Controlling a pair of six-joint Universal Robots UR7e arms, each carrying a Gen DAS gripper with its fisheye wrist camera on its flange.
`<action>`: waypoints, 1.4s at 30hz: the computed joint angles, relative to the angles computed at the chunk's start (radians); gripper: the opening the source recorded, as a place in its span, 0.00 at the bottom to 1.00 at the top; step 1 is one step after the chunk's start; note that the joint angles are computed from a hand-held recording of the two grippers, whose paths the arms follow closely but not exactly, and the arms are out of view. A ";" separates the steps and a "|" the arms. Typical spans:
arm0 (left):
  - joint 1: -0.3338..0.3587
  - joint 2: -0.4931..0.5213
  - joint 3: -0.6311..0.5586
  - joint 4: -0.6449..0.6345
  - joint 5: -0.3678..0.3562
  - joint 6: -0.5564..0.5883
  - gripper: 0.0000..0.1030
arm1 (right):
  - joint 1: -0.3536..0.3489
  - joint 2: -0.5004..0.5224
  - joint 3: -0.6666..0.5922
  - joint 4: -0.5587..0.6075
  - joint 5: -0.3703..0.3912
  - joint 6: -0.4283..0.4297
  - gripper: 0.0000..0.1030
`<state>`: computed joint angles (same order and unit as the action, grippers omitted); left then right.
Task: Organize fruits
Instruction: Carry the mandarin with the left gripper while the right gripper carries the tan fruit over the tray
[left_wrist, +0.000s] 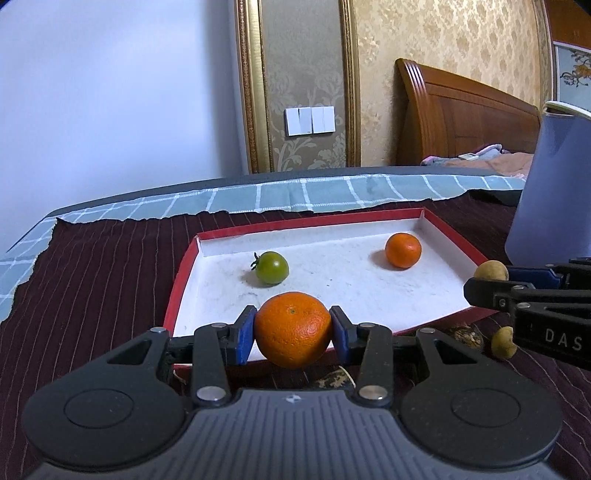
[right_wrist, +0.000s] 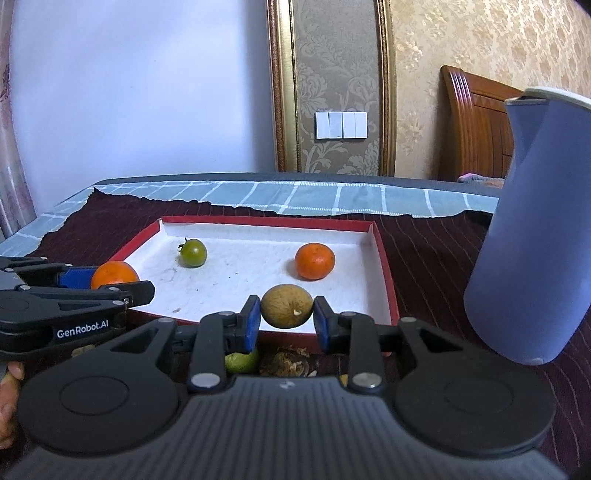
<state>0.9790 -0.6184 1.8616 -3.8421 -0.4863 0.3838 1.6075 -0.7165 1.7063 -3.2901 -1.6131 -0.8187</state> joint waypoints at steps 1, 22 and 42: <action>0.002 0.002 -0.005 0.000 0.001 0.006 0.40 | 0.001 0.003 -0.006 0.003 -0.003 -0.002 0.28; 0.050 0.027 -0.116 0.083 0.003 0.037 0.40 | 0.020 0.057 -0.097 0.048 -0.043 -0.007 0.28; 0.081 0.088 -0.259 0.127 0.026 0.106 0.40 | 0.031 0.112 -0.201 0.123 -0.066 0.015 0.28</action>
<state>1.0595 -0.5306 1.6026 -3.7153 -0.4599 0.4896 1.6387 -0.6045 1.5058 -3.1674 -1.6793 -0.8033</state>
